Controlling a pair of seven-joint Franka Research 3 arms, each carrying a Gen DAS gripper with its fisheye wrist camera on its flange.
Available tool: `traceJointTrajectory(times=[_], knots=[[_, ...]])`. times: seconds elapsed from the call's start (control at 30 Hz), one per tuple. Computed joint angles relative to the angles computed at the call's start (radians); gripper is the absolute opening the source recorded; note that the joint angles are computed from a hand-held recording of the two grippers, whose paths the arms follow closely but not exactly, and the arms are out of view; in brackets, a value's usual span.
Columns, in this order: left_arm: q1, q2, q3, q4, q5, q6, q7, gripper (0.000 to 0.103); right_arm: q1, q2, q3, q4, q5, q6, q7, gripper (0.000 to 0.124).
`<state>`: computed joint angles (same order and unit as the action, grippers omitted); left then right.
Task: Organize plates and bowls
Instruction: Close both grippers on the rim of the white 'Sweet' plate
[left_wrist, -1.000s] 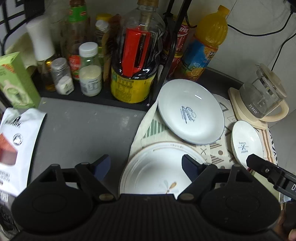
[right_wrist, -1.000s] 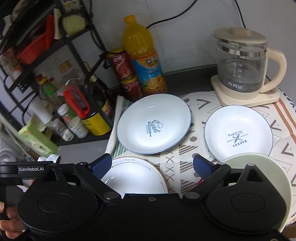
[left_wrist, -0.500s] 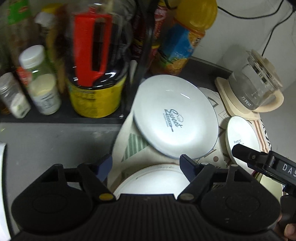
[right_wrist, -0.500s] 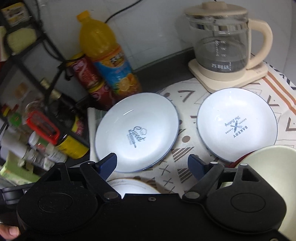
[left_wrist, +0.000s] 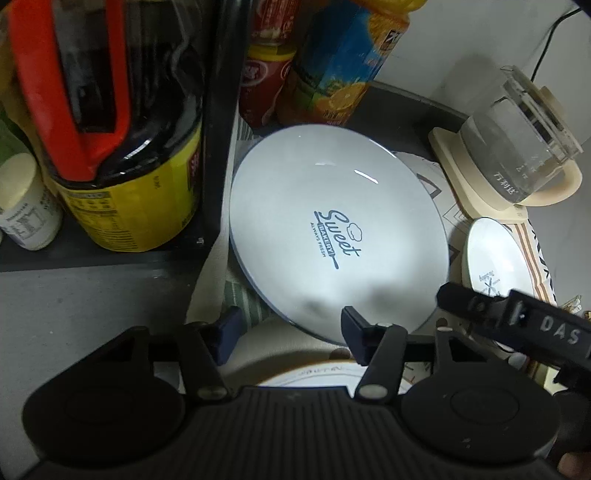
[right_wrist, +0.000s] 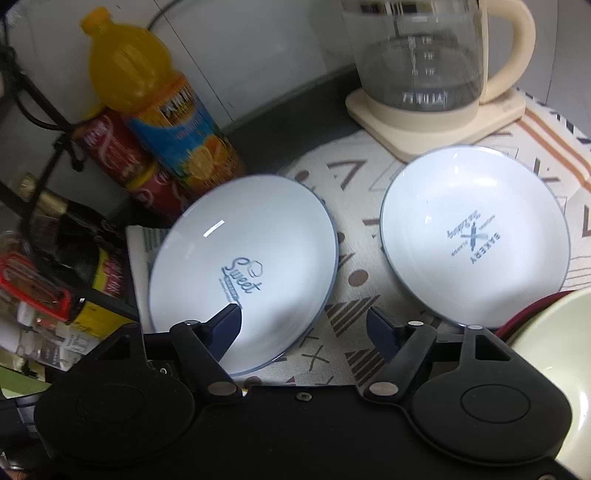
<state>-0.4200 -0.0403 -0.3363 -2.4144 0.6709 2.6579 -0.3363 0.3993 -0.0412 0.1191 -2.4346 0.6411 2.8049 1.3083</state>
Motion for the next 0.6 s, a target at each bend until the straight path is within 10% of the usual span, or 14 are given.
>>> traceJointTrajectory(times=[0.6], knots=[[0.01, 0.07, 0.037, -0.003, 0.128, 0.085, -0.182, 0.039, -0.025, 0.164, 0.026, 0.101, -0.057, -0.043, 0.054, 0.045]])
